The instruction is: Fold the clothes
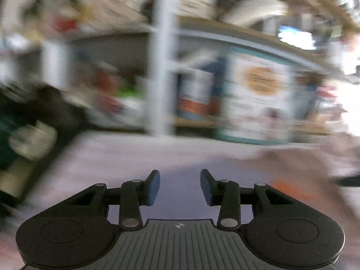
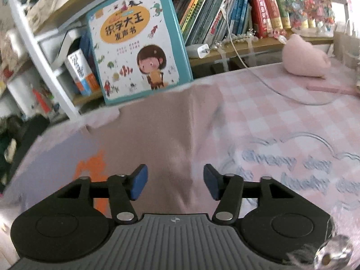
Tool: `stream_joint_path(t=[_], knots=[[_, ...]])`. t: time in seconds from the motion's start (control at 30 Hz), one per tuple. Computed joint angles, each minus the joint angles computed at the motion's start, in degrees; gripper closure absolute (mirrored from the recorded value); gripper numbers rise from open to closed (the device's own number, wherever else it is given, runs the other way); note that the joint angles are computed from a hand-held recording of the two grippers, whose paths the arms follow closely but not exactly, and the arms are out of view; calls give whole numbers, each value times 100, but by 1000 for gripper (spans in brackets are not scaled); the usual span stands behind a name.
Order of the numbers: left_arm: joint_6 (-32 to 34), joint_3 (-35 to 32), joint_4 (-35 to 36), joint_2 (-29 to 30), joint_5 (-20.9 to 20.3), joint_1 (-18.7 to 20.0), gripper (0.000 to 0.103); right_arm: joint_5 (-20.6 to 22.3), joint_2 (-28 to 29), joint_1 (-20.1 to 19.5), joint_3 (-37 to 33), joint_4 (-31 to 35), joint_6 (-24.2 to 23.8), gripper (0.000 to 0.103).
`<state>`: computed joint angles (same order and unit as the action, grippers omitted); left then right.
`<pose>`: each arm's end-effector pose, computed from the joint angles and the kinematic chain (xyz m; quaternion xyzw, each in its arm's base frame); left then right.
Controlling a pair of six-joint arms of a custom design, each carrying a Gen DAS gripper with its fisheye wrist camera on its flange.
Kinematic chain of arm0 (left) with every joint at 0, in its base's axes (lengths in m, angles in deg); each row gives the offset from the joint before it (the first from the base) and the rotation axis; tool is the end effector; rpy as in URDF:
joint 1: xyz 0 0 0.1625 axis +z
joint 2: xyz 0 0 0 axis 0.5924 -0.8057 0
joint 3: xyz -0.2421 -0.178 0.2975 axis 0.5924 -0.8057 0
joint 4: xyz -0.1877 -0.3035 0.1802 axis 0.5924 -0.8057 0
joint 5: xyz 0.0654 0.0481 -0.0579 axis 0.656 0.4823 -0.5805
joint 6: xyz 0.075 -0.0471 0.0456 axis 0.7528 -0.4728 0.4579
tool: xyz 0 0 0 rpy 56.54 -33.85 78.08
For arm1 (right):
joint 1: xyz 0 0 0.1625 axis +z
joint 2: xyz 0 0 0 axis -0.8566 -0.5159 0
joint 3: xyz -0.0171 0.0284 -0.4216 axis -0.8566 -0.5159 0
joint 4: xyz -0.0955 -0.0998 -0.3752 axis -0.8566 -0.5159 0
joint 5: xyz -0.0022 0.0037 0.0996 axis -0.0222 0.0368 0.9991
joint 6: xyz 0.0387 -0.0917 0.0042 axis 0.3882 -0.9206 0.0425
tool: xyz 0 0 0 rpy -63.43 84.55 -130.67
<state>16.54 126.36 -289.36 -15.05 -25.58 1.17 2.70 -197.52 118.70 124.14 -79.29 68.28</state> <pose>-0.1987 -0.3837 0.1373 0.3869 0.8429 -0.3543 0.1195 0.0089 -0.2681 0.2768 -0.0008 -0.8644 0.4597 0.2034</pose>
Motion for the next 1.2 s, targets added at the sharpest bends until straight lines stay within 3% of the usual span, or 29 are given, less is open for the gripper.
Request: stream_joint_path(t=[0.17, 0.23, 0.3, 0.33, 0.43, 0.5, 0.57, 0.6, 0.67, 0.7, 0.77, 0.9, 1.0, 1.1, 1.2], knots=[[-351, -65, 231, 542, -1066, 4, 63, 247, 665, 283, -455, 6, 873, 49], [-400, -79, 459, 635, -978, -29, 63, 473, 833, 389, -518, -85, 1118, 66], [-431, -105, 703, 686, -751, -77, 63, 610, 794, 517, -420, -335, 1035, 87], [-413, -88, 769, 685, -607, -87, 63, 673, 765, 581, -363, -470, 974, 89], [-333, -34, 784, 629, -484, -28, 63, 1298, 524, 1452, 170, -1617, -152, 91], [-343, -29, 742, 634, -491, -3, 63, 1263, 468, 2050, 535, -2188, -1184, 91], [-362, -45, 681, 697, -427, -25, 63, 871, 685, 2504, 671, -2035, -2331, 91], [-362, -57, 637, 745, -379, -44, 63, 955, 1004, 2797, 577, -1745, -2697, 87], [-349, -68, 536, 835, -299, -77, 63, 1641, 1913, 3361, 152, -965, -2780, 77], [-330, -48, 491, 853, -270, -97, 63, 1762, 2202, 3456, 17, -663, -2622, 68], [-242, 2, 365, 902, -210, -140, 63, 1435, 2297, 3247, -26, -299, -2438, 52], [-127, 64, 196, 972, -126, -197, 63, 536, 1935, 2662, -63, 350, -2184, 41], [-85, 58, 121, 998, -162, -164, 62, -194, 1564, 2196, -152, 923, -1993, 39], [7, 94, -12, 1046, -149, -176, 62, 94, 1134, 2248, -109, 788, -1734, 39], [40, 103, -53, 1065, -138, -184, 62, 1270, 1009, 2679, -45, 118, -1471, 39]])
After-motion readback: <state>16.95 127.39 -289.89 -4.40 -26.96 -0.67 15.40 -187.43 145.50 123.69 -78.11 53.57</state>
